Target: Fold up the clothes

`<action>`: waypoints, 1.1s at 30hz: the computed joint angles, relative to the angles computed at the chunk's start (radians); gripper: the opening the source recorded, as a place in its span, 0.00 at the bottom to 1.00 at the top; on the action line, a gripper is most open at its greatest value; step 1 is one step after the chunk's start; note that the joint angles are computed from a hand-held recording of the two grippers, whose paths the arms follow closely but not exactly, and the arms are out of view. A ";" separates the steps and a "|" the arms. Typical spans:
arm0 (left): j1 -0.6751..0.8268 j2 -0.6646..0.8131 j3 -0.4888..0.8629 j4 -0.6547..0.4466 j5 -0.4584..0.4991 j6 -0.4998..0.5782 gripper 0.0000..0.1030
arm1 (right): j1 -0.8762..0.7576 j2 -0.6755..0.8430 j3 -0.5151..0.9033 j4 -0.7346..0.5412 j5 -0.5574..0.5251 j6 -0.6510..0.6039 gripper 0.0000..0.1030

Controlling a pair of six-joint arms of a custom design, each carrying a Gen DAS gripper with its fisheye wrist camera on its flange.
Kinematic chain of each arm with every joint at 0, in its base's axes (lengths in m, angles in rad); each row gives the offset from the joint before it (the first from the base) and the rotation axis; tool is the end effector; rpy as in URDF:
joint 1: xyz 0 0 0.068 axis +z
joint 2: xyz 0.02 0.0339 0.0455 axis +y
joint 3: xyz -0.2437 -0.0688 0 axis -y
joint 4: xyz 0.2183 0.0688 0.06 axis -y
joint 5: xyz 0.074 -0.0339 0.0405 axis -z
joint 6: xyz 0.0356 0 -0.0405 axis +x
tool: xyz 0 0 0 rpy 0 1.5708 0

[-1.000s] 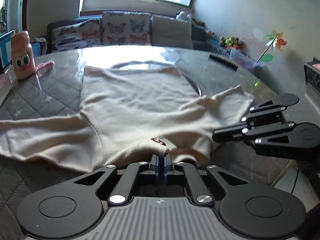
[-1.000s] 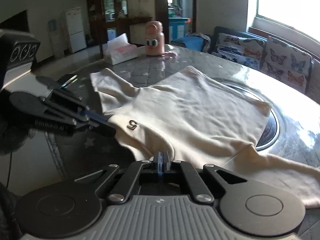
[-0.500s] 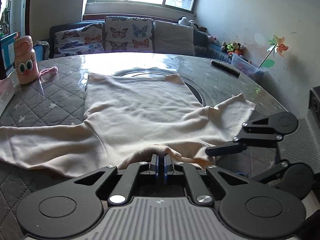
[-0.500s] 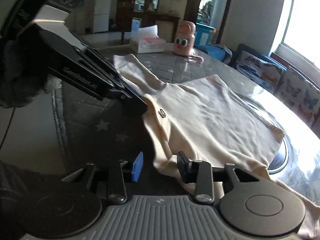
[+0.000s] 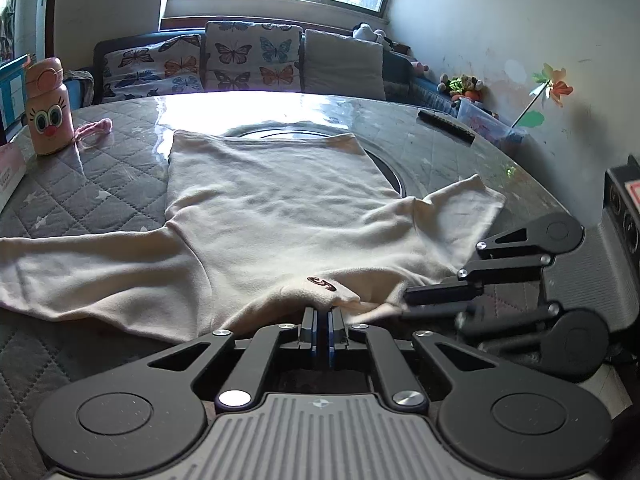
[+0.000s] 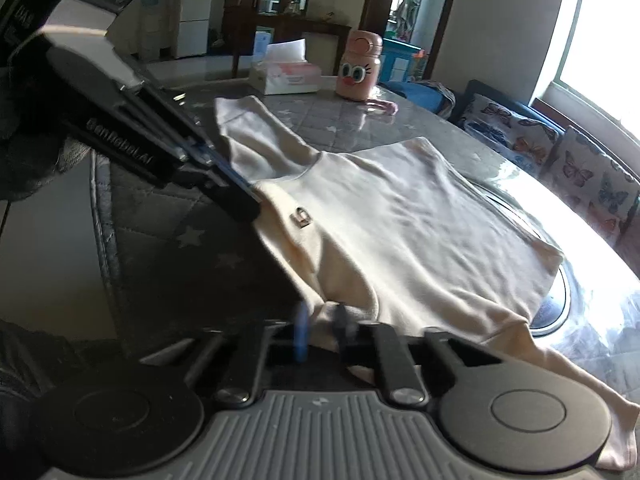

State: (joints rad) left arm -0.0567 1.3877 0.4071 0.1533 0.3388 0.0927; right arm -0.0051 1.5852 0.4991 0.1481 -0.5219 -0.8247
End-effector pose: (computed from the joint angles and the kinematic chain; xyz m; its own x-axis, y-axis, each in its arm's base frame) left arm 0.2188 -0.0243 0.1260 -0.7060 0.1275 -0.6966 0.3449 0.9210 -0.1809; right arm 0.2404 0.0165 0.1074 -0.3341 -0.6349 -0.6966 -0.7893 0.5924 -0.1614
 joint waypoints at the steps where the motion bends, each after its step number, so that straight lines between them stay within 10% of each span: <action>1: 0.003 -0.010 -0.005 -0.007 0.002 0.015 0.07 | -0.010 -0.007 0.006 -0.019 -0.008 -0.004 0.02; 11: -0.031 -0.068 -0.032 0.009 -0.056 0.110 0.18 | -0.070 -0.026 0.072 -0.211 -0.055 -0.069 0.05; 15: -0.086 -0.001 -0.020 0.081 -0.083 0.135 0.27 | -0.040 -0.033 0.068 -0.160 -0.051 -0.027 0.22; 21: -0.140 0.121 0.007 0.146 -0.112 0.205 0.28 | 0.008 0.047 0.085 -0.088 0.017 0.013 0.22; 33: -0.081 0.119 -0.049 0.225 -0.104 0.253 0.06 | -0.092 0.068 0.167 -0.165 -0.086 0.114 0.05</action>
